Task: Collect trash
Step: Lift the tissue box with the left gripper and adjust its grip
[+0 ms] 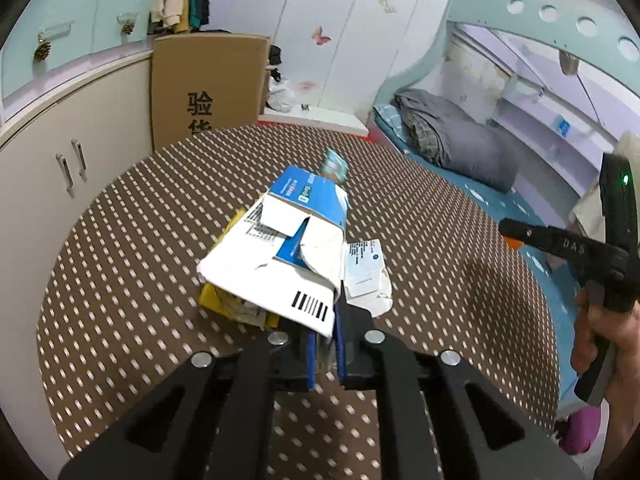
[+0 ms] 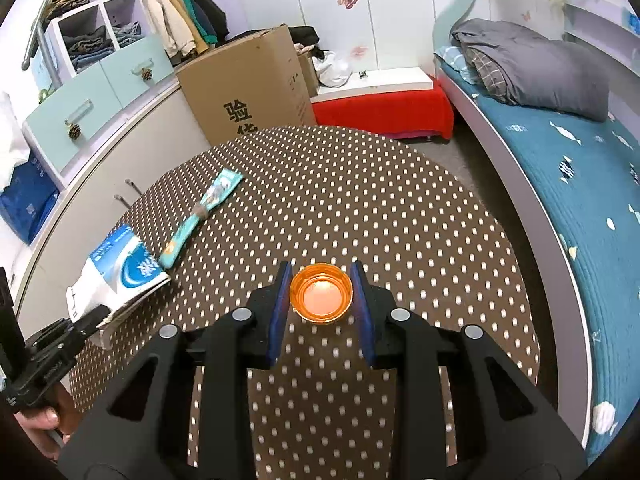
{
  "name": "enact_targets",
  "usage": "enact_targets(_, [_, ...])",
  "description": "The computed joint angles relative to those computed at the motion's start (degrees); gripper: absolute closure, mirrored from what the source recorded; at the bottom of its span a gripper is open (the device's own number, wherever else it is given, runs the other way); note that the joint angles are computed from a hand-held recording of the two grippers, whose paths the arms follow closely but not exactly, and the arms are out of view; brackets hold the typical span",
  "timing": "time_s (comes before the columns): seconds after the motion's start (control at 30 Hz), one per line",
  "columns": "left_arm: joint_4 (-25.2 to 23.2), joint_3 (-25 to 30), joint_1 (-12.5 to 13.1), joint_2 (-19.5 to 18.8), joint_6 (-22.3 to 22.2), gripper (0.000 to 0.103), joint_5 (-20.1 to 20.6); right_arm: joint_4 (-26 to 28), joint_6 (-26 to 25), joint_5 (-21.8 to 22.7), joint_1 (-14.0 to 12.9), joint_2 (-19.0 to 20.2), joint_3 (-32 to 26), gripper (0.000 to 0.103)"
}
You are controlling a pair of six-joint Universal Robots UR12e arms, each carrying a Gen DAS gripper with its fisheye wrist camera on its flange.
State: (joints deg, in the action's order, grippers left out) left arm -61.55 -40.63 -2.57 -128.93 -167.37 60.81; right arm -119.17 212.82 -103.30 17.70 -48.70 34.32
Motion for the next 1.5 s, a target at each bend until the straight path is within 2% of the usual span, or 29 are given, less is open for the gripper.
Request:
enact_targets(0.03, [0.11,-1.14,-0.17,0.64,0.97,0.092,0.55,-0.28,0.19,0.24,0.05,-0.42,0.82,0.074])
enact_targets(0.07, [0.37,-1.78,-0.33,0.99,1.29,0.079,1.31,-0.49,0.32,0.41,0.02,-0.72,1.38,0.074])
enact_targets(0.1, [0.62,-2.47,-0.41,1.38,1.4,0.055,1.84,-0.66,0.47,0.52,0.0,-0.93,1.77,0.073])
enact_targets(0.17, [4.03,-5.01,-0.33,2.64,-0.09,0.031,2.6,-0.94,0.71,0.52,0.07,-1.26,2.4,0.073])
enact_targets(0.23, [6.04,-5.72,-0.19,2.99,-0.53,0.03,2.76,-1.12,0.73,0.54,0.07,-1.41,2.61,0.073])
enact_targets(0.37, [5.02,-3.29,-0.35,1.8,0.26,0.03,3.41,-1.94,0.59,0.38,0.09,-1.77,3.12,0.073])
enact_targets(0.4, [3.17,-2.29,-0.42,1.35,0.9,0.035,3.07,-2.2,0.63,0.43,0.08,-1.93,3.41,0.073])
enact_targets(0.43, [1.36,-0.81,-0.51,0.64,1.0,0.044,2.68,-2.43,0.7,0.46,0.04,-2.14,3.76,0.073])
enact_targets(0.47, [-1.63,0.82,-0.5,-0.07,1.37,0.064,1.68,-2.58,0.73,0.45,0.01,-2.36,4.11,0.073])
enact_targets(0.5, [-4.37,1.64,-0.44,-0.36,2.06,0.071,0.27,-2.68,0.72,0.52,-0.03,-2.59,4.48,0.073])
enact_targets(0.67, [-1.6,-4.68,-0.5,3.05,2.85,0.07,-0.18,-2.62,0.81,0.58,-0.14,-3.21,5.48,0.073])
enact_targets(0.73, [0.56,-6.83,-0.41,4.16,2.06,0.066,0.16,-2.42,1.22,0.62,-0.21,-3.3,5.63,0.073])
enact_targets(0.8, [3.9,-8.4,-0.19,4.91,0.88,0.048,0.41,-2.6,1.15,0.72,-0.31,-3.45,5.89,0.073])
enact_targets(0.87, [8.39,-9.03,-0.03,5.08,-1.25,0.035,2.18,-2.74,1.04,0.76,-0.32,-3.49,5.93,0.073])
enact_targets(0.9, [10.51,-8.61,0.06,4.73,-2.42,0.032,3.14,-2.82,0.98,0.78,-0.31,-3.46,5.88,0.073])
enact_targets(1.0, [11.48,-5.65,0.34,3.13,-2.09,0.031,4.14,-2.97,0.86,0.93,-0.28,-3.36,5.66,0.073])
enact_targets(1.07, [10.67,-3.38,0.26,1.97,-0.26,0.026,4.12,-2.82,0.71,0.99,-0.26,-3.2,5.35,0.073])
enact_targets(1.13, [7.58,0.33,-0.34,0.15,5.77,0.023,4.58,-2.56,0.75,1.14,-0.25,-2.94,4.91,0.073])
enact_targets(1.2, [7.46,1.51,-0.99,-0.6,11.12,0.023,6.48,-2.37,0.79,1.28,-0.24,-2.71,4.54,0.073])
enact_targets(1.23, [5.94,2.77,-1.38,-1.26,13.72,0.023,7.14,-2.3,0.77,1.34,-0.23,-2.61,4.38,0.073])
enact_targets(1.3, [3.79,4.63,-1.87,-2.25,17.33,0.023,8.03,-2.17,0.78,1.36,-0.23,-2.49,4.16,0.073])
enact_targets(1.33, [2.38,5.34,-2.24,-2.72,20.12,0.026,8.8,-2.11,0.82,1.27,-0.2,-2.39,4.0,0.073])
enact_targets(1.37, [0.95,6.33,-2.53,-3.25,21.36,0.042,9.53,-2.02,0.91,1.23,-0.21,-2.36,3.93,0.073])
enact_targets(1.4, [-0.1,6.95,-2.9,-3.67,22.63,0.052,11.19,-1.96,0.98,1.17,-0.2,-2.3,3.81,0.073])
enact_targets(1.43, [1.25,6.12,-3.05,-3.43,23.28,0.052,11.99,-1.77,1.07,1.02,-0.14,-2.09,3.43,0.073])
enact_targets(1.5, [0.33,6.6,-2.6,-3.46,22.51,0.054,10.01,-1.81,1.14,0.91,-0.18,-2.18,3.58,0.073])
